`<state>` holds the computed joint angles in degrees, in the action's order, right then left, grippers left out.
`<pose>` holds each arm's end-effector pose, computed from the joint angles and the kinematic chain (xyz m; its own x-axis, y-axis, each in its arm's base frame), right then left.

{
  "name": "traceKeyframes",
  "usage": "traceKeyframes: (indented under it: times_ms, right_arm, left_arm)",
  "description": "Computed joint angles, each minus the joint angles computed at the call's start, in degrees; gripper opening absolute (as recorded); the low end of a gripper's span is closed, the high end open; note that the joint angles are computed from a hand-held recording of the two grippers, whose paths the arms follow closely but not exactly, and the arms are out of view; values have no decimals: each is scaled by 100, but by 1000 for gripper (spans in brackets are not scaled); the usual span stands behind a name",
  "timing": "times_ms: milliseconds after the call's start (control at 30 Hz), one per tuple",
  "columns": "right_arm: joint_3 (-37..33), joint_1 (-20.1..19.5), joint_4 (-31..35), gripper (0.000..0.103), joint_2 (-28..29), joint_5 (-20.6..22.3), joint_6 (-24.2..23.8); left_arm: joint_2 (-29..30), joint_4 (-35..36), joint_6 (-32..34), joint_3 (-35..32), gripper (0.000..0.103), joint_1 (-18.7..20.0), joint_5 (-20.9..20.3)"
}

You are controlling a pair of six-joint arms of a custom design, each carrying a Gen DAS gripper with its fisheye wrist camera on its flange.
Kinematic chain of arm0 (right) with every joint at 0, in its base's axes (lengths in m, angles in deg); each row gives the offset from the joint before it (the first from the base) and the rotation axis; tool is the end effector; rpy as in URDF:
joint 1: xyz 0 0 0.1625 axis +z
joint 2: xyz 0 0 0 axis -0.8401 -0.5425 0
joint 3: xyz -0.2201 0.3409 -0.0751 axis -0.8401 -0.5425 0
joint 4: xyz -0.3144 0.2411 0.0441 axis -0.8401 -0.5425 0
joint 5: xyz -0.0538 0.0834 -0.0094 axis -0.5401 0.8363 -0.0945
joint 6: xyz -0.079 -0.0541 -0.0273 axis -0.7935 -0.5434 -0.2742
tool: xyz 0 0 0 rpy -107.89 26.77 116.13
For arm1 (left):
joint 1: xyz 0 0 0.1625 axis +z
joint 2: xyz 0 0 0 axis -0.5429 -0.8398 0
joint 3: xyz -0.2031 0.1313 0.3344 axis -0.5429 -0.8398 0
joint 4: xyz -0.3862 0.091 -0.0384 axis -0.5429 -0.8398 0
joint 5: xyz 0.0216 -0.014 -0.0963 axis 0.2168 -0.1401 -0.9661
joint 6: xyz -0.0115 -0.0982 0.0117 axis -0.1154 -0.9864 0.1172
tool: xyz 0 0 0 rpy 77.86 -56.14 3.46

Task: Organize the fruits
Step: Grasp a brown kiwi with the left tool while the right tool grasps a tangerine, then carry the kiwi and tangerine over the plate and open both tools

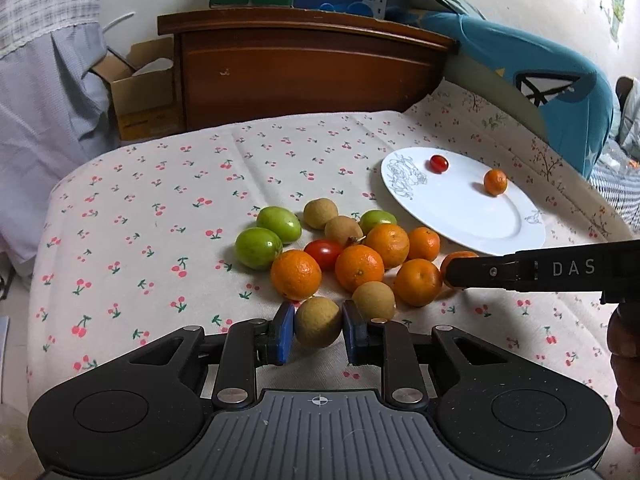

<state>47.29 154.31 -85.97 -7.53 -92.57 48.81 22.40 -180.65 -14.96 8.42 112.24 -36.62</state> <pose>0.2085 -0.8449 -0.0698 -0.8838 -0.1600 0.4396 -0.4024 0.7393 -0.5400 0.0293 -0.8051 0.1621 -0.7633 0.2057 -0.6124 0.5613 0.6805 -0.4710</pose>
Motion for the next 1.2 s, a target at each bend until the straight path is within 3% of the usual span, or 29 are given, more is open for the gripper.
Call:
traceKeyframes:
  times_ms: [633,967,1200]
  right_arm:
    - [1279,40,-774,30,-678,87,-69]
    - [1879,70,-1292,30,-1081,292,-18]
    - [1798,118,-1334,30,-1151,201,-240]
  left_arm:
    - [-277,-395,-258,604,23,-180,31]
    - [-380,-579,-153,706,23,-295,-285]
    - [-316,-256,-259,370,23,-326,-622]
